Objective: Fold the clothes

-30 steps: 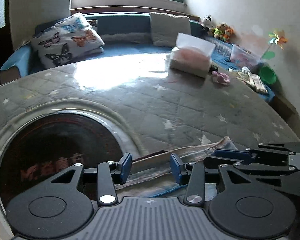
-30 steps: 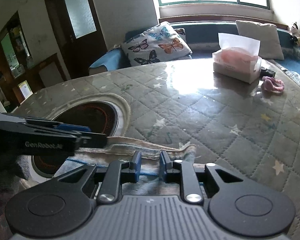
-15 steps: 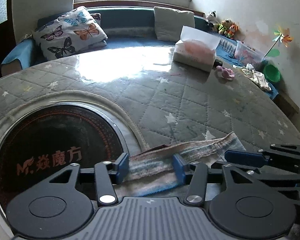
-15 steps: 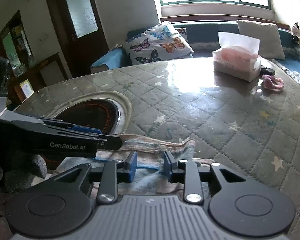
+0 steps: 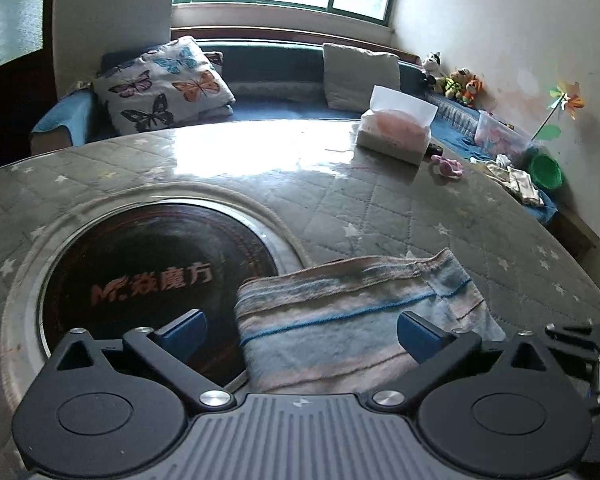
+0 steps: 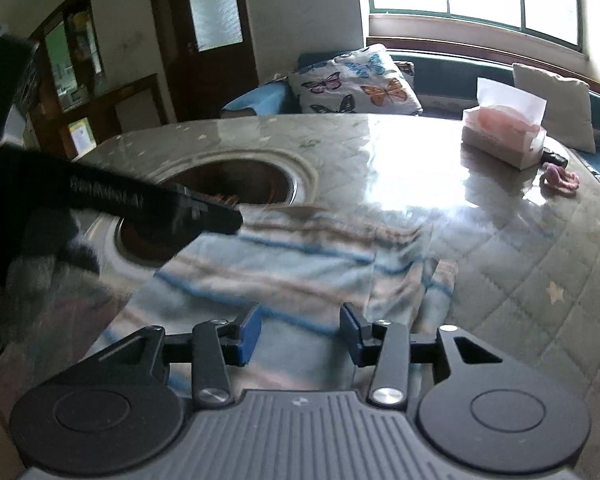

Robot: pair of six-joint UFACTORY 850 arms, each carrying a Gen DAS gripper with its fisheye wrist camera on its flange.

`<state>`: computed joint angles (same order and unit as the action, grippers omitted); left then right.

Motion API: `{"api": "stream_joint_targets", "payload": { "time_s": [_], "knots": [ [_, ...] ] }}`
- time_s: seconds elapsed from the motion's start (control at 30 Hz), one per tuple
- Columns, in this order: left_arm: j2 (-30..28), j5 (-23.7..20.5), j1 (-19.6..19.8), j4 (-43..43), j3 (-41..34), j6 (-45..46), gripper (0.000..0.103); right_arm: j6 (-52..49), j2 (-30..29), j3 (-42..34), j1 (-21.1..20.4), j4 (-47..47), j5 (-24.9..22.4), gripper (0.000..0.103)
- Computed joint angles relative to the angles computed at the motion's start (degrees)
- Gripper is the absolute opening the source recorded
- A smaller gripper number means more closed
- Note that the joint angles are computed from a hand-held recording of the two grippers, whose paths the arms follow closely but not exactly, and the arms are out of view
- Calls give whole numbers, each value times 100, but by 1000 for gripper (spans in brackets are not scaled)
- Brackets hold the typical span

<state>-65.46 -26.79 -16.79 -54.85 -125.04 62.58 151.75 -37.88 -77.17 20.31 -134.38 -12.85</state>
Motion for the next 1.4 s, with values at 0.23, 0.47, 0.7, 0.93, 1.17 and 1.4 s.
{"api": "stream_joint_targets", "payload": {
  "time_s": [0.23, 0.47, 0.7, 0.93, 1.17, 1.4],
  "knots": [
    [417, 221, 55, -387, 780, 356, 103, -799, 298, 544, 339, 532, -445, 47],
    [881, 424, 89, -1260, 1643, 1438, 103, -1052, 531, 922, 579, 645, -782, 47],
    [1139, 577, 93, -2018, 2214, 2387, 103, -533, 742, 1210, 566, 454, -785, 47],
    [1206, 709, 142, -2125, 2410, 2466, 103, -431, 819, 1326, 534, 544, -686, 47],
    [1220, 851, 171, -2161, 2439, 2405, 103, 755, 925, 1343, 438, -344, -960, 47],
    [1196, 916, 192, -2396, 2402, 2543, 103, 939, 545, 929, 222, -194, -657, 43]
  ]
}}
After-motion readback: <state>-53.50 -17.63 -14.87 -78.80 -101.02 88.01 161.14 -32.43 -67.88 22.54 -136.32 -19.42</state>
